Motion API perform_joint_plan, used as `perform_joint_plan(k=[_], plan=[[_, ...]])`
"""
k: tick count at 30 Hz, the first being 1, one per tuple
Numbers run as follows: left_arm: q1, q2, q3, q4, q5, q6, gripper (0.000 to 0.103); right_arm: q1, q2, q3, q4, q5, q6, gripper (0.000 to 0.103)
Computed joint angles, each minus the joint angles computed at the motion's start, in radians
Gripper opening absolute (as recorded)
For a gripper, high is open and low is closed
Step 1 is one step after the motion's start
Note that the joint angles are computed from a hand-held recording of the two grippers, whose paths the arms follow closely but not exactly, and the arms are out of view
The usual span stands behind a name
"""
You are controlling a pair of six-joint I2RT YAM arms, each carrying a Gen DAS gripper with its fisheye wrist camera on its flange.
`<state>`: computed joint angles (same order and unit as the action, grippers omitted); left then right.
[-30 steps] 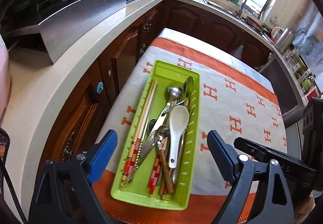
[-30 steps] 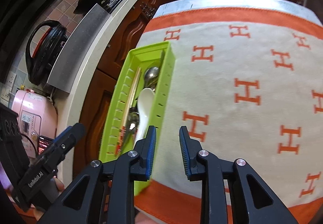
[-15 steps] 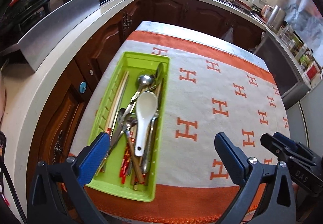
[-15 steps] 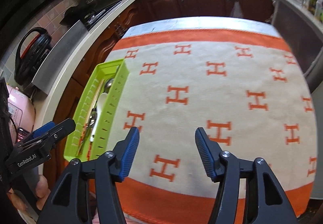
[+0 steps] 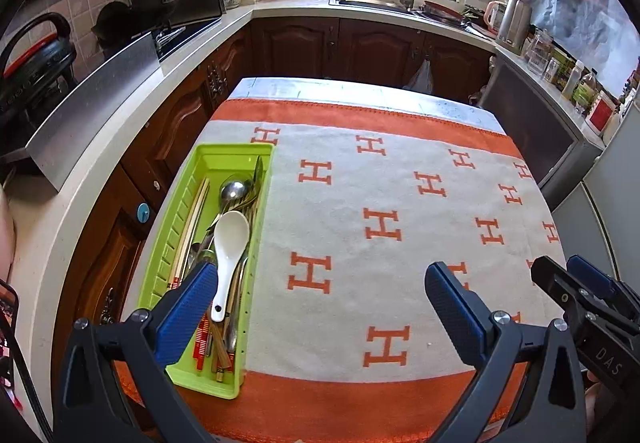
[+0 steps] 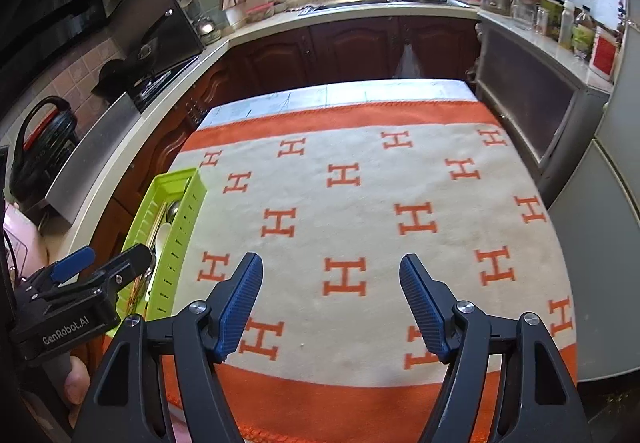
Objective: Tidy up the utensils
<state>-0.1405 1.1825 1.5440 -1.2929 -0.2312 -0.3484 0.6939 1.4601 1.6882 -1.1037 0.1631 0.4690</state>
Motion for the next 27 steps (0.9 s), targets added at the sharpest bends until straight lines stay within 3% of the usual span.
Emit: perform_joint_plan(k=[5,27], plan=[[-0.084,0.023,0.027,-0.011,-0.072,-0.046,0.102,-0.001,-0.046,-0.012,0.014,0.040,-0.012,0.081],[-0.128,0.059,0.035,-0.029,-0.057,-0.093,0.102,0.028,-0.065,-0.037,0.036,0.085,-0.021,0.081]])
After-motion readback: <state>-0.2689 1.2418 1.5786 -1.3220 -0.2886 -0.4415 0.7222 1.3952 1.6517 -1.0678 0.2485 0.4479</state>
